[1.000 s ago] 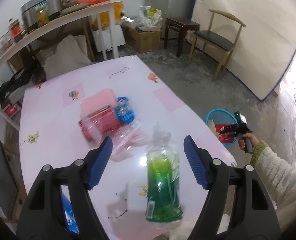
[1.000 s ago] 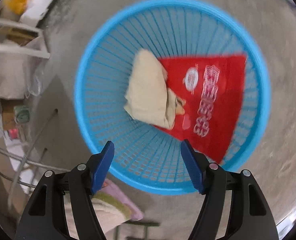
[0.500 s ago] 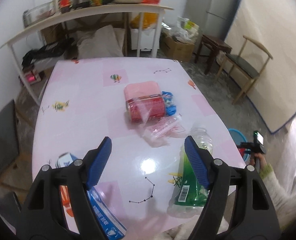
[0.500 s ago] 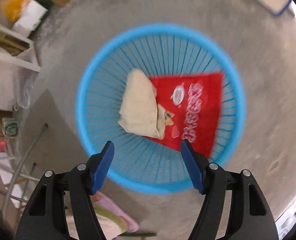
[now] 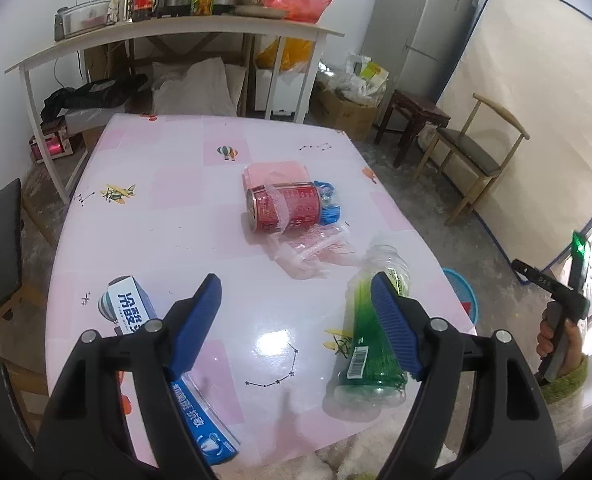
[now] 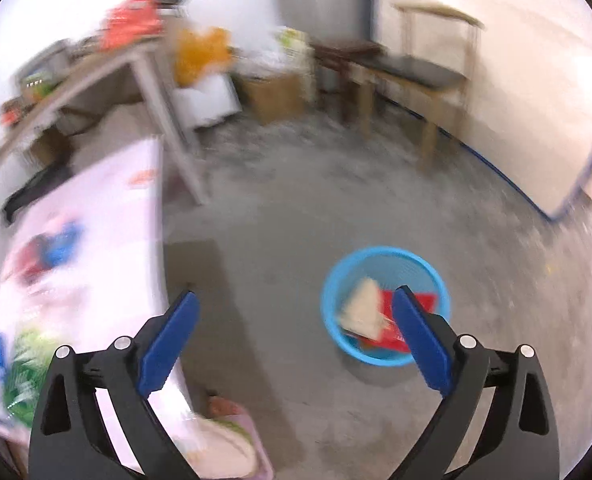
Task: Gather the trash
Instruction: 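Move both grippers back over the table, then reach the right gripper to the clear plastic wrapper and close on it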
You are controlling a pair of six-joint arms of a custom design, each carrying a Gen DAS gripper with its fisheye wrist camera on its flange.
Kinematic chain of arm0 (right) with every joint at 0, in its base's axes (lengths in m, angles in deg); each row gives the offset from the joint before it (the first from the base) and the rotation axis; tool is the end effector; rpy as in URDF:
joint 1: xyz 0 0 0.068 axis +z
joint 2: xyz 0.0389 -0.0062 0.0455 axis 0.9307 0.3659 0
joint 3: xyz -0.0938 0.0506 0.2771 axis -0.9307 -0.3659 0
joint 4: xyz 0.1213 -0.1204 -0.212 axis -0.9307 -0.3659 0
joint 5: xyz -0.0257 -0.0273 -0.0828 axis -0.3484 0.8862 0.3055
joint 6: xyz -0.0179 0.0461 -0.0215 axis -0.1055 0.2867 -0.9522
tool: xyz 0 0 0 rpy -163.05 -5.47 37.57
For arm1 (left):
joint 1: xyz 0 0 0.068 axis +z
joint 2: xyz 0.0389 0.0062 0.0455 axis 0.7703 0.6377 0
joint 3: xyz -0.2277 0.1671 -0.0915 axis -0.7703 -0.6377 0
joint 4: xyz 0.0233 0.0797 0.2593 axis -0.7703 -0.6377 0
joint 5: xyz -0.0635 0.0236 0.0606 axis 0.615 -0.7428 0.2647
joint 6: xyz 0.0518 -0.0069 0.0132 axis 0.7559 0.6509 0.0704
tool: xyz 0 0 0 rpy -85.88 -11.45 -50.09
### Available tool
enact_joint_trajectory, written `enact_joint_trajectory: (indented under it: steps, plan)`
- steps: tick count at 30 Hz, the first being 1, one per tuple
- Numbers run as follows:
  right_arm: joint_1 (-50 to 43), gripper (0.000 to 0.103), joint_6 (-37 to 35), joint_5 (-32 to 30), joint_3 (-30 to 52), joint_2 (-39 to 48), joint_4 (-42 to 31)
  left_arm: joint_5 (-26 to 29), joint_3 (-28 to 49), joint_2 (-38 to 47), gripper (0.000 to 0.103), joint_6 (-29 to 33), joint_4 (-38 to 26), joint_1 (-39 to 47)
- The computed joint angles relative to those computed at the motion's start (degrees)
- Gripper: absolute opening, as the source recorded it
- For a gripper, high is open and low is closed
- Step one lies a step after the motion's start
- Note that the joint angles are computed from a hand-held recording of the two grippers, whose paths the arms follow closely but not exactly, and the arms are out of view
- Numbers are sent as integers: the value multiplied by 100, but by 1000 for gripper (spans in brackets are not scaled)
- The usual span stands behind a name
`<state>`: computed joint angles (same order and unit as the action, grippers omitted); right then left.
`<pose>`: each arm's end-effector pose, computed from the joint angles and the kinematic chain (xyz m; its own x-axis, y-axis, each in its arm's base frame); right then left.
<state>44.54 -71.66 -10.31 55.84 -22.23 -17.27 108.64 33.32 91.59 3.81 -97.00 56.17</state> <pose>0.1433 -0.0565 0.3688 -0.6610 0.3198 -0.6788 0.2997 0.9419 0.1518 0.2014 0.0066 0.4841 -0.7335 0.0501 -0.6778 0.2564 0.9440 -0.2077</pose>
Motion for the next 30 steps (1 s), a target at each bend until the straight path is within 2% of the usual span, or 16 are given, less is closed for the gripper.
enact_joint_trajectory:
  steps: [3, 5, 7, 10, 12, 14, 19, 22, 26, 30]
  plan:
    - [1526, 95, 558, 316, 420, 199, 8, -56, -620, -426, 74, -33, 418, -20]
    - [2587, 95, 867, 631, 864, 632, 25, -107, -989, -684, 74, -96, 712, -83]
    - [3264, 95, 780, 404, 1375, 1113, 19, -70, -1320, -892, 74, -143, 927, -84]
    - [3991, 94, 354, -259, 2241, 2073, -191, -32, -1710, -1083, 74, -248, 1148, -97]
    - [4429, 95, 95, -98, 2953, 2785, -519, -65, -1871, -1128, 74, -302, 1244, -130]
    - [4751, 94, -337, 163, 3729, 3622, -934, -37, -1966, -1121, 74, -333, 1315, -82]
    - [5025, 93, -511, 388, 5121, 5177, -1884, 460, -1938, -872, 74, -152, 1338, 502]
    - [5375, 92, -723, 915, 5338, 5636, -1926, 633, -1809, -660, 74, 52, 1314, 872]
    - [5684, 92, -1330, 1143, 5468, 6060, -1906, 970, -1622, -334, 74, 312, 1097, 1296]
    - [5848, 92, -1754, 1345, 5717, 6415, -2138, 1674, -1385, 22, 74, 500, 649, 1662]
